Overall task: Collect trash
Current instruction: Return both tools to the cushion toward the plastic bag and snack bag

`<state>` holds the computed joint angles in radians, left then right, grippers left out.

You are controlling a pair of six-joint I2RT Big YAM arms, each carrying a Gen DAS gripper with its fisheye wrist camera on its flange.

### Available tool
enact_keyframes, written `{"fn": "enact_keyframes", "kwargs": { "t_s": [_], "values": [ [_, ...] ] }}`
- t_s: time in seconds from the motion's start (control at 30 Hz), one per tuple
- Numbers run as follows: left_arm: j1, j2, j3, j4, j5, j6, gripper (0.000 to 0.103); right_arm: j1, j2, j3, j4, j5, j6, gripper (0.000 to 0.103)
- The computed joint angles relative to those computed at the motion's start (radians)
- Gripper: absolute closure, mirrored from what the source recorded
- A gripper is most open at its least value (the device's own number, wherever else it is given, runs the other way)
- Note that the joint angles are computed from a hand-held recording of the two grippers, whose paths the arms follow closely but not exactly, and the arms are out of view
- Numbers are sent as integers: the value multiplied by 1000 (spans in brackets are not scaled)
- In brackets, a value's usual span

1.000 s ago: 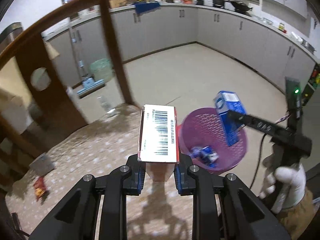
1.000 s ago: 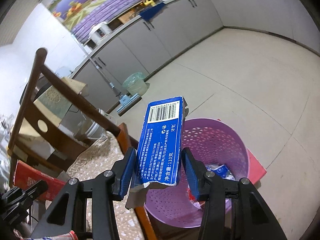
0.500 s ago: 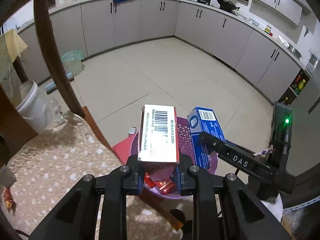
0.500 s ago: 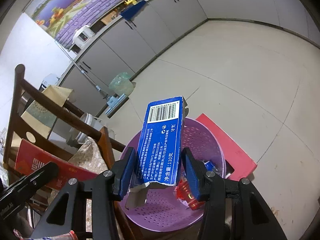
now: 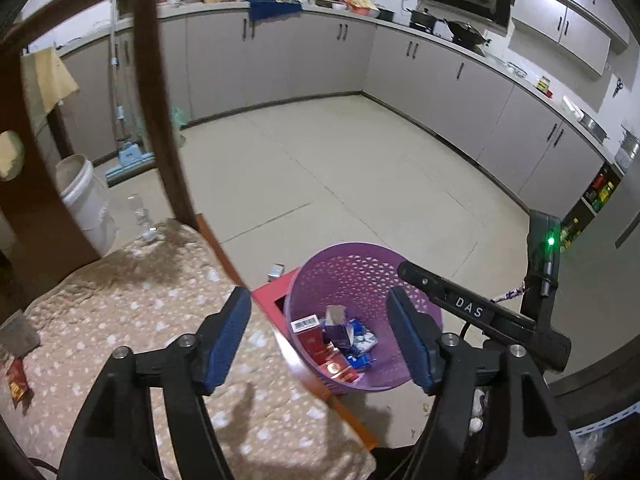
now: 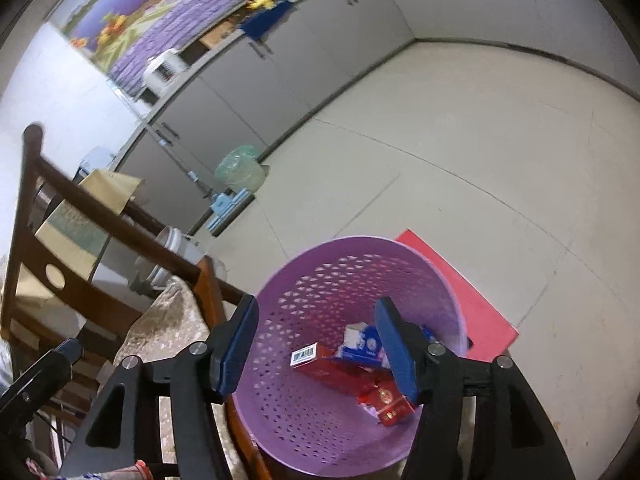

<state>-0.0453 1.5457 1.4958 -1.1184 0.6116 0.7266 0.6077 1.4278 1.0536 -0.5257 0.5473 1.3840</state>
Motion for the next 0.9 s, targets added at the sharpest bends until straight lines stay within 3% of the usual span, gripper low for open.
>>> {"fn": "enact_keyframes", "kwargs": {
  "t_s": [0.2, 0.3, 0.43, 0.6, 0.9],
  "values": [
    [82, -36, -29, 62, -46, -1, 22, 52, 58, 86, 35, 141, -128, 36],
    [147, -18, -15, 35, -45, 6, 21, 82, 92, 122, 101, 213, -201, 23],
    [249, 42, 28, 12, -72, 4, 21, 78, 150, 179, 209, 64, -336, 22],
    [378, 145, 103, 39, -136, -48, 21, 114, 286, 374, 105, -1, -506, 22],
    [530, 312, 201, 40, -262, -102, 21, 169, 498, 664, 26, -399, -709, 22]
  ]
}}
